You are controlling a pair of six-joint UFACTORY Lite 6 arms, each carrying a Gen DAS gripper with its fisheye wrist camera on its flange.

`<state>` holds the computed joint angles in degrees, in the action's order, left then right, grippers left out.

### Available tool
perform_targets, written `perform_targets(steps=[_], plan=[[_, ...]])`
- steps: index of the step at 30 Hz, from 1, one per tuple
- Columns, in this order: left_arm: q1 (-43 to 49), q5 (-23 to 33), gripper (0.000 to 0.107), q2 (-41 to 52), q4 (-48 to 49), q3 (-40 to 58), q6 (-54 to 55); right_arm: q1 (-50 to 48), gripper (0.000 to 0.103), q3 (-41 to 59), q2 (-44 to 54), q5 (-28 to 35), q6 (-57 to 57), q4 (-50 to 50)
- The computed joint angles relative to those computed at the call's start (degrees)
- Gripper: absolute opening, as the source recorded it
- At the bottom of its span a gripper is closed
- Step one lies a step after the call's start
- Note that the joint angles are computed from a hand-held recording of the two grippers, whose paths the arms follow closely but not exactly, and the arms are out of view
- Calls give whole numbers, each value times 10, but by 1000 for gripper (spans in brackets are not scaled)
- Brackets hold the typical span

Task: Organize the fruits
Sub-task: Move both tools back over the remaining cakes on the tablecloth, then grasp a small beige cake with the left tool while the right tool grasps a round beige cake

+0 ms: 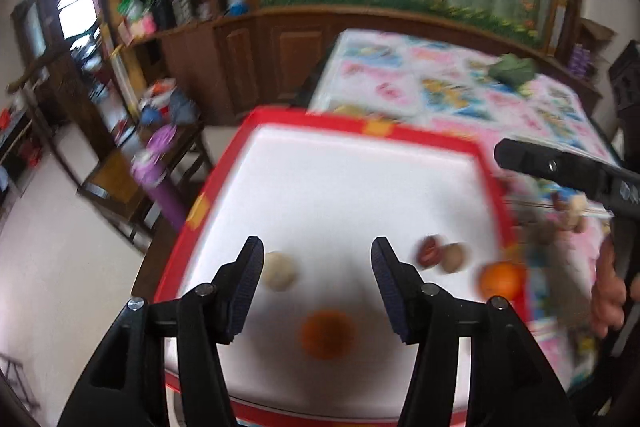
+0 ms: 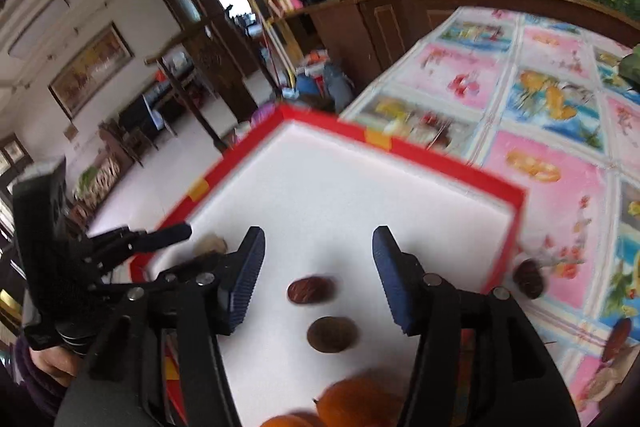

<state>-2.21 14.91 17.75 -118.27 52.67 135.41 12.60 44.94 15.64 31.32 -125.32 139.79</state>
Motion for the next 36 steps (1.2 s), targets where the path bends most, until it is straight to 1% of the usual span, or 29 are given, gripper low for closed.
perform_targets(steps=[3, 5, 8, 10, 12, 14, 17, 19, 21, 22, 24, 26, 28, 30, 32, 34, 36], plan=[[-39, 28, 60, -56, 10, -53, -1, -94, 58, -101, -95, 49, 23, -69], [-81, 37, 60, -79, 8, -79, 5, -184, 58, -167, -159, 63, 42, -142], [-151, 43, 60, -94, -5, -102, 11, -316, 58, -231, -219, 70, 64, -258], [-196, 41, 60, -88, -17, -104, 16, -421, 58, -255, -235, 84, 78, -345], [-228, 30, 60, -84, -28, -101, 12, -522, 58, -263, -222, 102, 75, -412], [-255, 20, 60, -73, -45, -98, 15, -566, 58, -265, -210, 96, 45, -422], [-285, 6, 60, -54, -80, -93, 39, -574, 58, -261, -187, 60, -5, -402], [-299, -6, 60, -34, -86, -77, 40, -560, 58, -255, -165, 45, -40, -371], [-310, -20, 60, -16, -113, -60, 58, -527, 57, -247, -143, 21, -73, -325], [-312, -25, 60, -2, -112, -47, 54, -512, 56, -241, -134, 14, -85, -307], [-312, -28, 60, 12, -88, -34, 30, -512, 55, -238, -121, 24, -98, -308], [-316, -39, 59, 35, -82, -12, 21, -479, 55, -241, -128, 8, -128, -263], [-319, -44, 59, 53, -45, 9, -16, -442, 51, -245, -132, -16, -173, -194], [-318, -49, 59, 72, 13, 33, -78, -425, 45, -230, -113, -27, -186, -166], [-319, -57, 59, 89, 54, 57, -125, -411, 43, -218, -93, -38, -209, -128], [-325, -68, 55, 111, 123, 88, -201, -398, 41, -220, -90, -41, -258, -78], [-329, -74, 54, 125, 161, 105, -240, -395, 37, -225, -92, -38, -281, -56]])
